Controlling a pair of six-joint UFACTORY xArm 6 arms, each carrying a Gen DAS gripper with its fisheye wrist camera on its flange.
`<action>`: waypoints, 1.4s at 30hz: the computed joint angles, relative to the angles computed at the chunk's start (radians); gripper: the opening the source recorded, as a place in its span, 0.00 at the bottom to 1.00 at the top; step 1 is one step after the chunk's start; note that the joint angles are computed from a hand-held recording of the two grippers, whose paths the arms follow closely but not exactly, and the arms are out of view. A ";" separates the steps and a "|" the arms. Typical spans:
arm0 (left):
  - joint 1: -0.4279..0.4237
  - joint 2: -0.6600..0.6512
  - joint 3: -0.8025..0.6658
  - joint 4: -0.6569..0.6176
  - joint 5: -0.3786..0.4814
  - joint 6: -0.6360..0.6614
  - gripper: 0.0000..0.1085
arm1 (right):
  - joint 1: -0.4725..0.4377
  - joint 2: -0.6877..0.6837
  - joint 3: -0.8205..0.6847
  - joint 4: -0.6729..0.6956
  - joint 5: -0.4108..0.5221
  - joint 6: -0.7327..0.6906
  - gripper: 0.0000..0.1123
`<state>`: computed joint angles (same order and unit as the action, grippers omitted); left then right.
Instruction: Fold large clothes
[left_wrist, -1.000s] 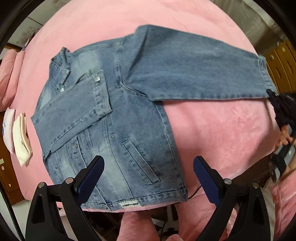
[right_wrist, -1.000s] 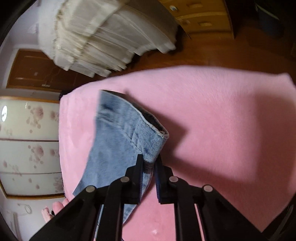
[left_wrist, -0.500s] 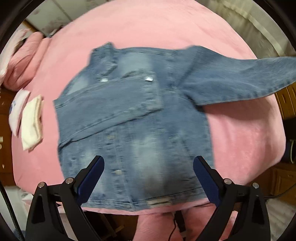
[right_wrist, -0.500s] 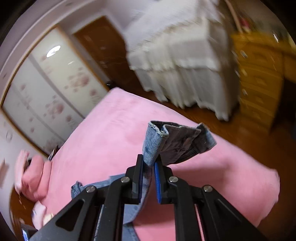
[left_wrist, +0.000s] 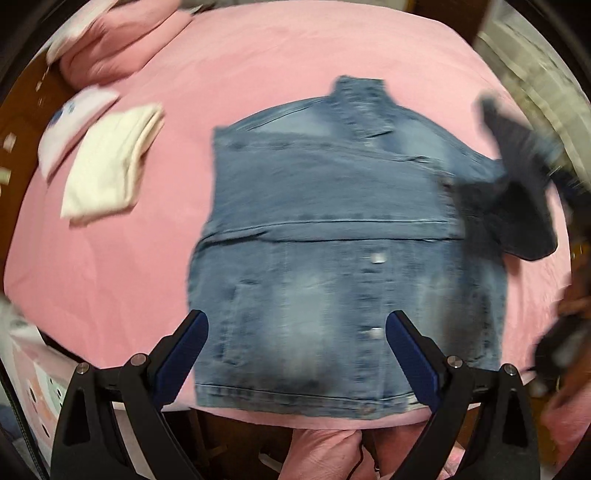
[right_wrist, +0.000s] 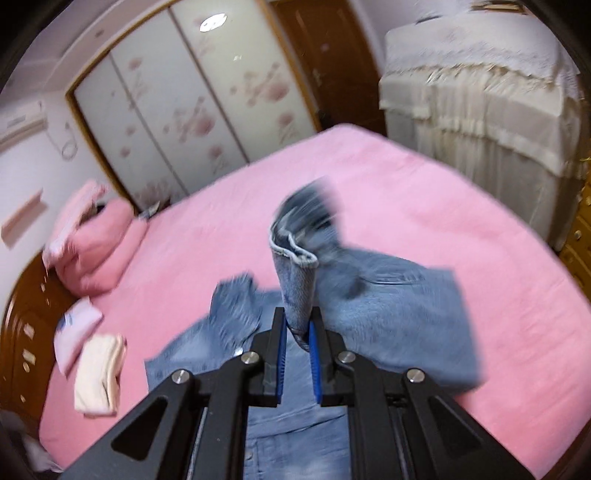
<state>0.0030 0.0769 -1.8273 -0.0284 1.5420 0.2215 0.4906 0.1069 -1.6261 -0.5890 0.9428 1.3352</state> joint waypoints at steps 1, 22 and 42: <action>0.021 0.012 -0.003 -0.005 0.001 0.010 0.88 | 0.017 0.077 -0.057 0.033 0.042 -0.021 0.11; -0.058 0.319 -0.198 -0.252 0.004 0.033 0.88 | 0.057 -0.057 0.272 0.338 0.016 -0.058 0.42; -0.277 0.556 -0.318 -0.355 0.029 -0.197 0.09 | -0.014 -0.358 0.675 0.321 -0.053 0.116 0.43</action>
